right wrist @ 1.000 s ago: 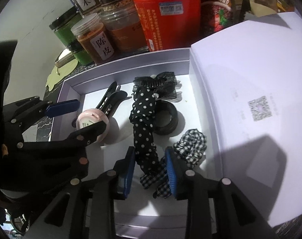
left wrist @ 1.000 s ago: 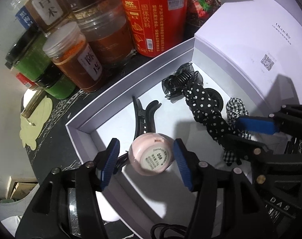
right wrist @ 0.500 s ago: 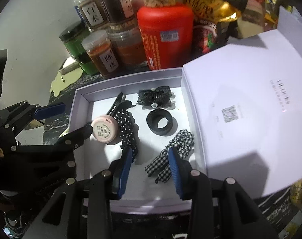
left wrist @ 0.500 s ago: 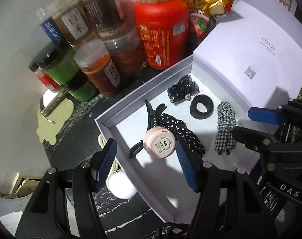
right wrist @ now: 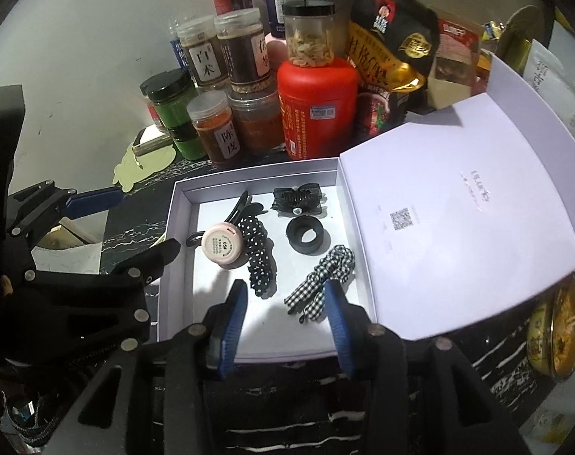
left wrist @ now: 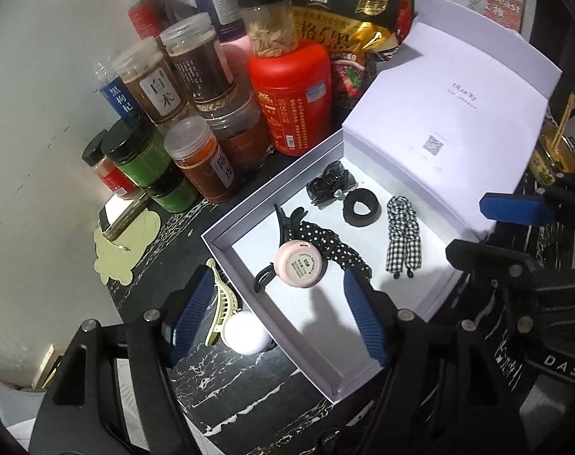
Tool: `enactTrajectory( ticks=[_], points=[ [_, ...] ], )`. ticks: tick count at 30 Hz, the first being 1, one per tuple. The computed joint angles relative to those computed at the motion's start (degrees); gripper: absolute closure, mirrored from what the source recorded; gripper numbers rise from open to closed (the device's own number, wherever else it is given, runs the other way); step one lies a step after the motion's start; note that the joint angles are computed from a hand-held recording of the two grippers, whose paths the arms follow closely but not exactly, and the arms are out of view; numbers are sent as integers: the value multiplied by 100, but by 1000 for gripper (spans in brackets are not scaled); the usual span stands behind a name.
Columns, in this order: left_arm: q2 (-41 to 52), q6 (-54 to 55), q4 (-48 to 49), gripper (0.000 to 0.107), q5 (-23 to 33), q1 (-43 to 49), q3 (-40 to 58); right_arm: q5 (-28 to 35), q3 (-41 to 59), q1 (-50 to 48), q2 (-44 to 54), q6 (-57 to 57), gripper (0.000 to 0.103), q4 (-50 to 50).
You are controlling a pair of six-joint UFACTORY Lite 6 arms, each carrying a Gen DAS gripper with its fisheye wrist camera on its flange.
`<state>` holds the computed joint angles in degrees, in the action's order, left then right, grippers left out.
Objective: Organize objects
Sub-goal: 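Open the right tool on the headband while the left opens on the compact, then withdraw both open tools from the box toward the cream claw clip and white ball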
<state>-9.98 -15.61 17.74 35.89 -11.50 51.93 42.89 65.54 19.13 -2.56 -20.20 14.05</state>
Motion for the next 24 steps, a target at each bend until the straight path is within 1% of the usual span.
enactTrajectory(
  ticks=[3, 6, 9, 12, 17, 24],
  points=[
    [-187, 284, -143, 36, 17, -7, -121, 1, -212, 24, -292, 165, 52, -66],
    [-347, 506, -186, 35, -42, -5, -274, 3, -392, 77, -535, 408, 50, -182],
    [-503, 938, -396, 35, -128, 104, -425, 7, -544, 210, -764, 879, 50, -459],
    [-657, 1633, -790, 35, -124, 278, -525, 56, -657, 389, -954, 1462, 50, -751],
    [-1005, 2434, -1120, 35, -123, 500, -705, 148, -923, 812, -1394, 2529, 50, -1229],
    [-1617, 3588, -1916, 35, 24, 1034, -1010, 392, -1319, 1494, -2045, 3805, 50, -1810]
  ],
)
